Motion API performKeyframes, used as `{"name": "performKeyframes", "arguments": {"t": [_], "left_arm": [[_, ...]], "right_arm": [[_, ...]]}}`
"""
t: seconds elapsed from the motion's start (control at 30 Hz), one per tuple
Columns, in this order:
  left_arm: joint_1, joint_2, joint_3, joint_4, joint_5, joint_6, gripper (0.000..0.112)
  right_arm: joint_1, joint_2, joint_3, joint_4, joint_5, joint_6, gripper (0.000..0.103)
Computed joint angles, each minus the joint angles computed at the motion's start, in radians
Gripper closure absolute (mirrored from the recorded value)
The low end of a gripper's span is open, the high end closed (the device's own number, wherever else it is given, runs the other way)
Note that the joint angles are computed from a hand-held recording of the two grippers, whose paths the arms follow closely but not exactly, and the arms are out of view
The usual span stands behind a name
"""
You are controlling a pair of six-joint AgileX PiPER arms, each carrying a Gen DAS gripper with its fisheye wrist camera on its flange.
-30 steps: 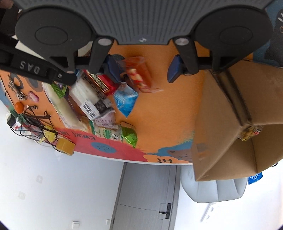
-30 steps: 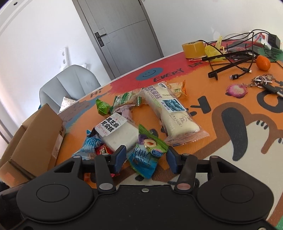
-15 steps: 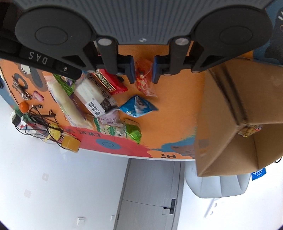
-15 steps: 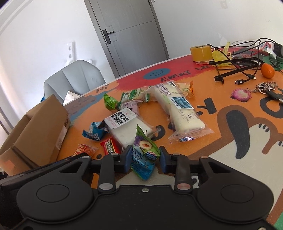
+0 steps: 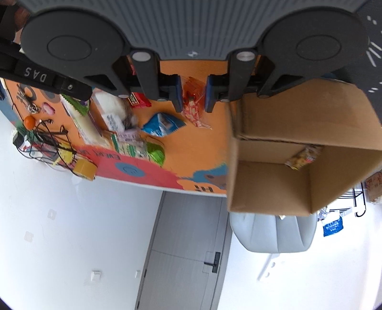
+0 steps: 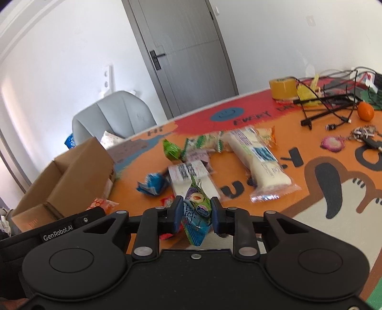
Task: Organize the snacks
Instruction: 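Grasp the blue snack packet with the right tool while the left tool grasps the red packet, then carry the blue and red packets with both tools over the cardboard box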
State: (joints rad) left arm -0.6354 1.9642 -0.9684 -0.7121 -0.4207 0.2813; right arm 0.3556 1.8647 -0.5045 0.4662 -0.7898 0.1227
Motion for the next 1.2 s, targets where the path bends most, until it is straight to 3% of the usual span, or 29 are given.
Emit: {"name": "performKeyframes", "arguments": {"t": [0.4, 0.47, 0.57, 0.77, 0.83, 1.03, 1.1, 1.2], "left_arm": [[0.043, -0.147, 0.16, 0.108, -0.08, -0.102, 0.096], [0.052, -0.179, 0.189, 0.131, -0.092, -0.117, 0.112], [0.071, -0.219, 0.223, 0.176, -0.109, -0.149, 0.112], [0.141, -0.271, 0.251, 0.369, -0.053, -0.285, 0.112], [0.14, -0.281, 0.252, 0.365, -0.017, -0.264, 0.112], [0.172, -0.291, 0.288, 0.531, 0.043, -0.4, 0.108], [0.172, -0.286, 0.291, 0.521, 0.055, -0.393, 0.105], [0.166, -0.285, 0.307, 0.486, 0.051, -0.367, 0.09]], "right_arm": [[0.129, -0.061, -0.026, 0.106, 0.004, -0.104, 0.077], [0.154, -0.062, -0.041, 0.125, 0.008, -0.127, 0.077], [0.194, -0.062, -0.062, 0.156, 0.009, -0.166, 0.077], [0.238, -0.067, -0.093, 0.198, 0.019, -0.22, 0.077], [0.243, -0.066, -0.093, 0.203, 0.018, -0.22, 0.077], [0.244, -0.059, -0.083, 0.208, 0.025, -0.189, 0.077], [0.258, -0.062, -0.076, 0.226, 0.029, -0.197, 0.077], [0.284, -0.064, -0.06, 0.25, 0.028, -0.211, 0.077]]}}
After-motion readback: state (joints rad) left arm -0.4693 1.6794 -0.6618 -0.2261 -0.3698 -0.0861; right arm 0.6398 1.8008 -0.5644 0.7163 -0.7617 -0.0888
